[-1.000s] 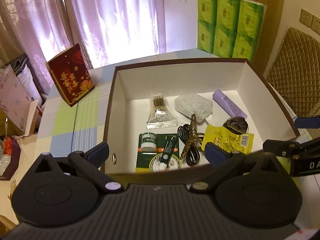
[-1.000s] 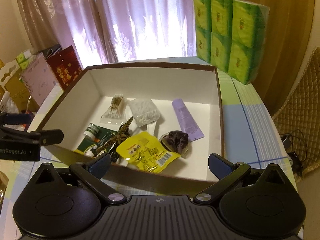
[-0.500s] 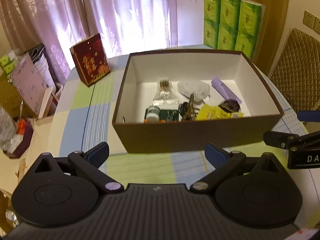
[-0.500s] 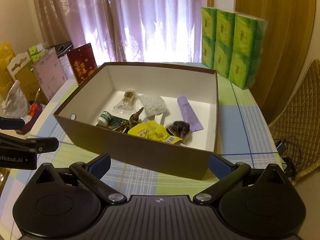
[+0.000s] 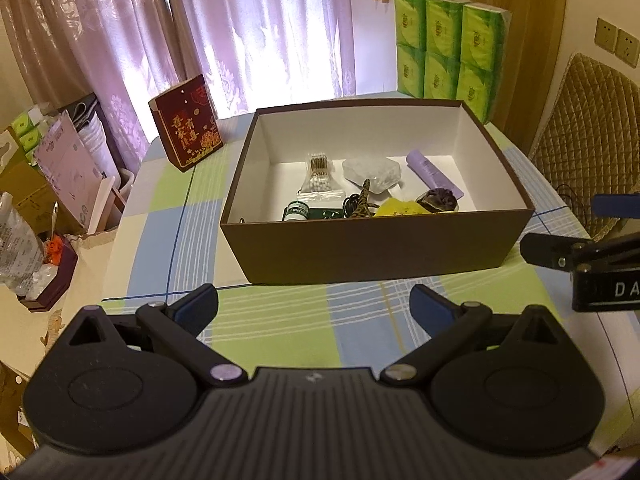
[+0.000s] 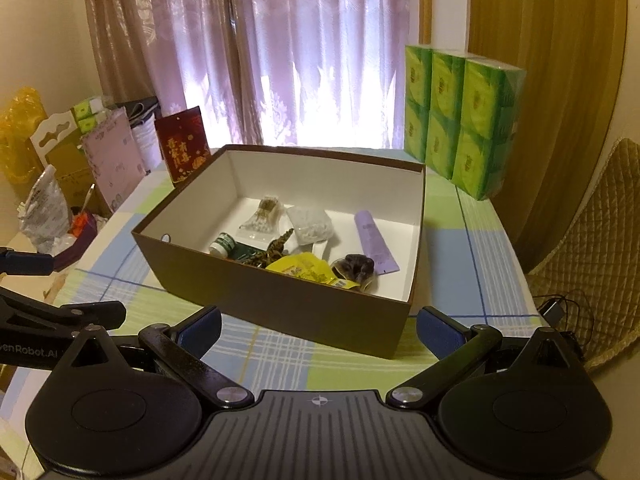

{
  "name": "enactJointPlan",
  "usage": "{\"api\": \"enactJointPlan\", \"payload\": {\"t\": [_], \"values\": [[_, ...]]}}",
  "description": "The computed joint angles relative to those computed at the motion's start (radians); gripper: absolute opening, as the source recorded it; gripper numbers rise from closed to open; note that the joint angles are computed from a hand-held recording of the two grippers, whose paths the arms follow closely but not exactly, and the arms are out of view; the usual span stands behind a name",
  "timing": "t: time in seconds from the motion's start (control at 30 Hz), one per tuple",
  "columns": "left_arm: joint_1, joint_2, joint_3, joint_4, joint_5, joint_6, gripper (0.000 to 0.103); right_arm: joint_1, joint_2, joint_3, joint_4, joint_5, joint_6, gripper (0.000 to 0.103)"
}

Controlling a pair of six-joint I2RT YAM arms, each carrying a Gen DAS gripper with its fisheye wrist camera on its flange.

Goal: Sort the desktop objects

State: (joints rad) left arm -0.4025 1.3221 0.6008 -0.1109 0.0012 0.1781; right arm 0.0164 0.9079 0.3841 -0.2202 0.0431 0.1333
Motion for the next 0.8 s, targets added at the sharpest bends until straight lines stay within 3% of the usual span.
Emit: {"api": "enactJointPlan", "payload": {"t": [0.8], "values": [[-0.152,-0.276,-0.105,-0.136,-0.150,-0.121,0.102,-0.069,-0.314,-0.021,-0.281,-0.100,-0.069,0.101]]}}
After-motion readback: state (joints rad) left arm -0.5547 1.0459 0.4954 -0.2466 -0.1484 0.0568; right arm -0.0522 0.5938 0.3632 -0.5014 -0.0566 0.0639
